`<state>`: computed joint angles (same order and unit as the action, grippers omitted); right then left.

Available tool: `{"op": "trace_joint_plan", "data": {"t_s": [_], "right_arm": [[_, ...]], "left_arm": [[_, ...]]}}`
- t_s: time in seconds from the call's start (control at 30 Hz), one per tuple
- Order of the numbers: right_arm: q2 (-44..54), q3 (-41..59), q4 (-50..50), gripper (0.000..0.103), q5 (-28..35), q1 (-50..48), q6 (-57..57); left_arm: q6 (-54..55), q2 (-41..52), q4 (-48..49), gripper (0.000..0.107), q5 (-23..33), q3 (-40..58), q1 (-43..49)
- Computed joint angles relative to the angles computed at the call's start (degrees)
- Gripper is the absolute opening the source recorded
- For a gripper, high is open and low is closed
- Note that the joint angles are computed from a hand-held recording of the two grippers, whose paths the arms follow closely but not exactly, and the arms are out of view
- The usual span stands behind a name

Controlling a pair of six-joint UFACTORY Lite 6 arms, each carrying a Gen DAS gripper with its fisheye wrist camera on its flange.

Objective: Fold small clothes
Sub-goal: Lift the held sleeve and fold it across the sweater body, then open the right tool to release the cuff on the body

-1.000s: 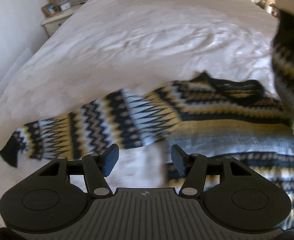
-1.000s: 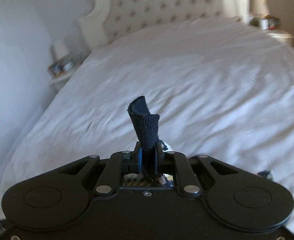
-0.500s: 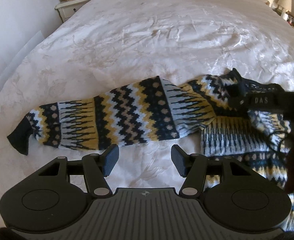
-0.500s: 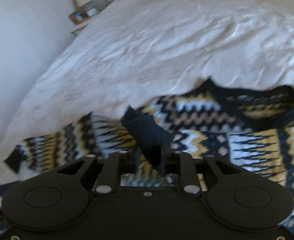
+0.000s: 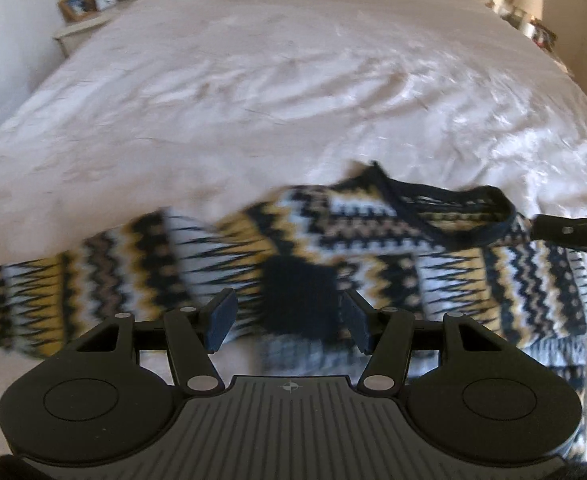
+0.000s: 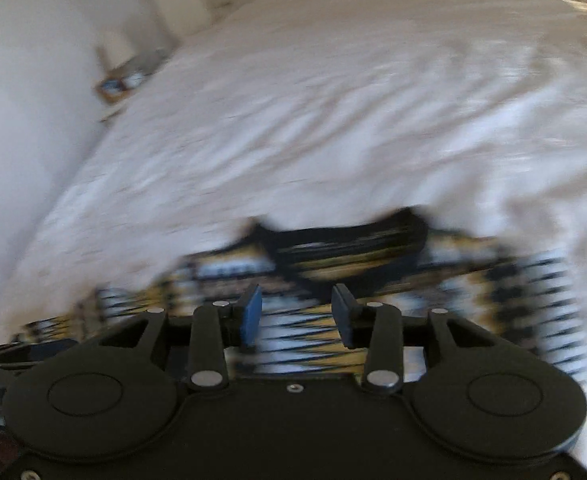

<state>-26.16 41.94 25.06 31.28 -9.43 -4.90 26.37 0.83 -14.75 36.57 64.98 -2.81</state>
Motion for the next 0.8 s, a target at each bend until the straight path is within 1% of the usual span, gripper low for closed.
{"op": "trace_joint_plan", "data": {"t_s": [0.03,0.13,0.2,0.23,0.33,0.37,0.4,0.43,0.5,0.63,0.73,0.77,0.8], "right_arm": [[1.08,0.65,1.46,0.049,1.82,-5.18,-4.57],[6.70,3.18,4.09,0.050,3.58,-16.88,-15.78],[12.17,6.00,4.34,0.050,3.49,-21.64,-20.47],[15.30,7.76,4.57,0.050,3.35,-23.73,-22.59],[24.50,12.94,5.55,0.050,2.62,-27.05,-26.50],[27.54,14.92,5.41,0.050,2.75,-27.66,-26.87],[30.56,16.87,4.96,0.050,2.75,-27.81,-26.94],[33.78,18.98,4.16,0.050,2.65,-27.64,-26.88],[38.67,22.25,4.58,0.050,3.54,-28.45,-29.24],[47.07,28.05,7.29,0.050,7.55,-28.72,-32.50],[50.17,30.31,5.83,0.049,10.22,-27.47,-31.53],[50.53,30.28,5.80,0.045,10.58,-27.21,-31.85],[50.65,30.05,6.20,0.018,10.89,-27.19,-32.73]], "left_arm": [[-2.02,1.35,0.69,0.056,-1.38,-0.05,-2.00],[-7.64,5.36,4.12,0.056,-5.82,-0.85,-6.48],[-14.08,8.10,10.19,0.056,-8.63,-1.51,-8.67],[-18.41,9.63,14.77,0.056,-9.73,-1.95,-9.47],[-28.39,14.84,26.61,0.057,-10.05,-2.24,-10.06],[-28.75,15.50,27.84,0.058,-11.36,-3.22,-9.47],[-26.76,15.05,26.66,0.058,-13.89,-5.05,-8.57],[-22.47,14.49,23.10,0.059,-15.50,-6.17,-7.34],[-19.68,14.04,20.51,0.059,-15.51,-6.60,-6.42],[-22.34,15.24,22.18,0.059,-13.96,-5.06,-6.96],[-24.20,15.23,23.28,0.059,-13.99,-5.30,-7.08],[-24.75,15.75,23.78,0.059,-14.02,-4.80,-7.22],[-24.70,15.90,23.73,0.059,-13.92,-4.58,-7.22]]}}
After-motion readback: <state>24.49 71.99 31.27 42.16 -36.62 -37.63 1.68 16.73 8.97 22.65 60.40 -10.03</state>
